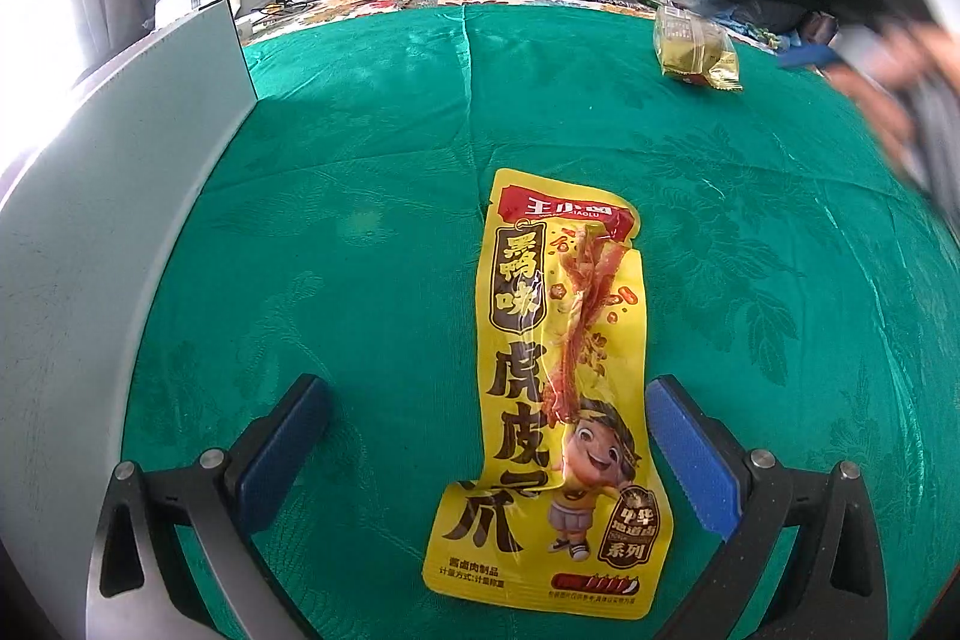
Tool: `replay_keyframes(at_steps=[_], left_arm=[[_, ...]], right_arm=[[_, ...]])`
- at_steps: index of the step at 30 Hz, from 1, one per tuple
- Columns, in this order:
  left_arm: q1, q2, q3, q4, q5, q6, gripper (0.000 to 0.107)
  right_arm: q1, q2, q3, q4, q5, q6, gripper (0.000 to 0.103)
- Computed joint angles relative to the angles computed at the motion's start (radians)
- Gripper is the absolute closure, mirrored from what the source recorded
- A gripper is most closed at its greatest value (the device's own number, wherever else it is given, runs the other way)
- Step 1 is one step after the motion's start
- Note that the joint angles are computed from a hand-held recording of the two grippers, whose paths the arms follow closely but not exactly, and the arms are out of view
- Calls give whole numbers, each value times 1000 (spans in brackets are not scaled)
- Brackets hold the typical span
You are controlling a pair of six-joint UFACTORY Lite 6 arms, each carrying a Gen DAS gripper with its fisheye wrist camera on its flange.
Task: Organize snacks
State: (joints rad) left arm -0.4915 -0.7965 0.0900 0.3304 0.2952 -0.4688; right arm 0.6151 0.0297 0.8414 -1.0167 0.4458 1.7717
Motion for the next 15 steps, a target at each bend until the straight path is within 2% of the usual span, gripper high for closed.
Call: replay_keyframes(at_steps=[2, 3, 4, 6, 7, 9, 13, 15], left_arm=[[-1, 0, 1, 1, 1, -3, 4], [-2, 1, 1, 1, 0, -4, 4], [-2, 1, 1, 1, 0, -4, 4], [4, -29, -9, -30, 18, 31, 4], [4, -29, -9, -29, 17, 30, 4], [7, -28, -9, -35, 16, 38, 4], [10, -20, -4, -38, 12, 43, 4], [8, -20, -4, -36, 13, 39, 4]], right_arm=[[-64, 201, 209, 145, -39, -146, 10], [-78, 289, 314, 249, -23, -213, 10], [-92, 378, 419, 347, 4, -296, 9], [-98, 513, 589, 416, 109, -379, 10], [-98, 536, 613, 412, 127, -392, 16], [-108, 529, 593, 399, 133, -438, 42], [-124, 306, 296, 297, 14, -347, 47], [-122, 118, 96, 328, -74, -381, 47]])
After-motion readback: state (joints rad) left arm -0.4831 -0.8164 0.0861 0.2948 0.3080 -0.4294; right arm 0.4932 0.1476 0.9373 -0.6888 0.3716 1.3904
